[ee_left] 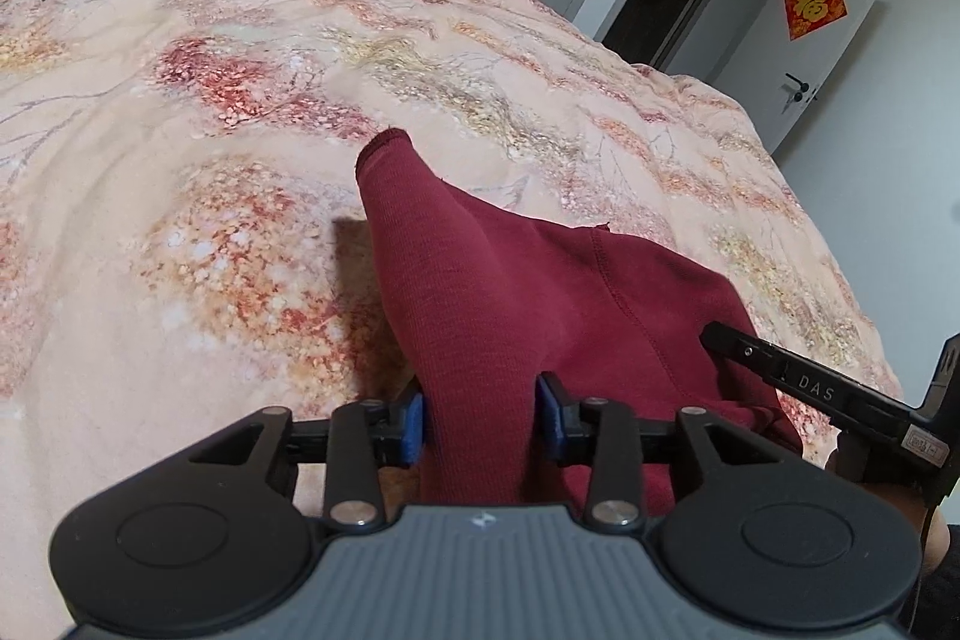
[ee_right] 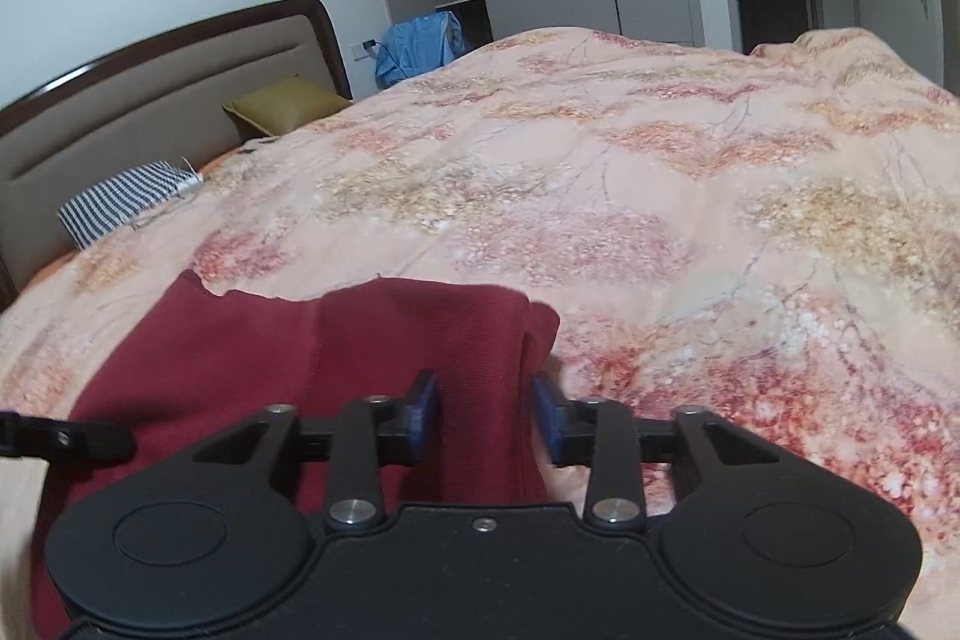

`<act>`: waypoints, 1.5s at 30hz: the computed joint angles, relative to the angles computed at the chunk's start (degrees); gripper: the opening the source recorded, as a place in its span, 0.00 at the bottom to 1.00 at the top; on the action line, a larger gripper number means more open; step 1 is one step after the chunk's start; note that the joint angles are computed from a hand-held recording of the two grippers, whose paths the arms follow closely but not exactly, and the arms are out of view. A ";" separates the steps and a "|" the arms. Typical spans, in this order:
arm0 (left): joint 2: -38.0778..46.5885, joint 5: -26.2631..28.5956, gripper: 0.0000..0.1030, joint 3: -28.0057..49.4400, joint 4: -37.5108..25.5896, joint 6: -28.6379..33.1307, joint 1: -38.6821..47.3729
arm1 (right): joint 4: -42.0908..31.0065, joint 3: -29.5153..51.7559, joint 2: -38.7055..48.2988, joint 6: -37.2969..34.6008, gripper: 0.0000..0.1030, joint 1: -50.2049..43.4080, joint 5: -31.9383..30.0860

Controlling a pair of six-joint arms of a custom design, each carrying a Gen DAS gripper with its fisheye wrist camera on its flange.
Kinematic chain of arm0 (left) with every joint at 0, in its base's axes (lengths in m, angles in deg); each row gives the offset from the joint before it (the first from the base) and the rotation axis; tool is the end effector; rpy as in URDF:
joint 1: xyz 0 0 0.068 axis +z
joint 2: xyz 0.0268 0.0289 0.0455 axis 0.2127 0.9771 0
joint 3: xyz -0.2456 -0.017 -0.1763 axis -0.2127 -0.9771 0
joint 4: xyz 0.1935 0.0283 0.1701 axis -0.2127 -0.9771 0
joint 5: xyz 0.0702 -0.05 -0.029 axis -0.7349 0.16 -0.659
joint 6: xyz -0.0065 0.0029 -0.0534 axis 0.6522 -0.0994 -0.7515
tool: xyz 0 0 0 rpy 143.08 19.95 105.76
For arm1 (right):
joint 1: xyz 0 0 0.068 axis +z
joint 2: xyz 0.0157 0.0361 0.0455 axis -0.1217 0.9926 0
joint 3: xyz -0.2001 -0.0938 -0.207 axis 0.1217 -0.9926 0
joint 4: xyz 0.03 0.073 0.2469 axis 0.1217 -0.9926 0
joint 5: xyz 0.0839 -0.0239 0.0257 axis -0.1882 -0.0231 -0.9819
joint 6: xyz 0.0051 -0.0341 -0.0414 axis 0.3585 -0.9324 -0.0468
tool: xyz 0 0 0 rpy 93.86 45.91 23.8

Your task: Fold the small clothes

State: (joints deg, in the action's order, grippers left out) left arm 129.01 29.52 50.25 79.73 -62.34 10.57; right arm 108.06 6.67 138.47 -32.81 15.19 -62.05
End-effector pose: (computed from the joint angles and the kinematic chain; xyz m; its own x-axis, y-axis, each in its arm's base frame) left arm 0.3047 -0.0254 0.1835 -0.7722 -0.0731 -0.6312 0.2508 0.8776 -0.4085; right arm 0.2694 0.1008 0.1526 -0.5585 0.1622 -0.8135 0.0222 0.9833 0.1808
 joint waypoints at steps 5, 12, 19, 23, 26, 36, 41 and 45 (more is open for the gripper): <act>-1.70 -1.11 0.63 -0.26 -0.67 -0.28 -0.12 | 1.35 -1.38 -0.81 0.05 0.68 1.60 2.61; -6.56 -3.70 0.83 -1.37 0.06 -0.50 -1.57 | 2.73 -2.52 -3.88 -0.06 0.89 5.56 7.57; -14.43 -6.21 0.96 -2.88 -1.41 -0.81 -3.16 | 1.81 -4.67 -11.16 -0.99 0.99 10.04 13.71; -20.24 -9.16 1.00 -4.57 -2.20 -1.60 -4.25 | -1.22 -6.18 -17.48 -1.19 0.99 12.98 17.41; -24.62 -12.21 1.00 -5.22 -4.13 -1.87 -5.87 | -4.81 -6.79 -22.54 -1.77 0.99 15.13 19.82; -41.93 -19.38 1.00 -7.92 -15.21 -3.61 -10.81 | -24.47 -6.93 -41.42 2.82 0.99 30.84 35.85; -52.19 -25.68 1.00 -9.74 -23.29 -4.87 -15.17 | -42.83 -4.22 -45.79 16.58 0.99 47.03 49.32; -59.96 -30.58 1.00 -10.81 -30.65 -6.03 -19.57 | -76.51 2.83 -37.96 52.88 0.99 63.71 59.74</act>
State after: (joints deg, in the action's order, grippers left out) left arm 69.05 -1.05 39.43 49.08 -68.37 -9.01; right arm 31.55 9.51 100.50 20.06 78.90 -2.31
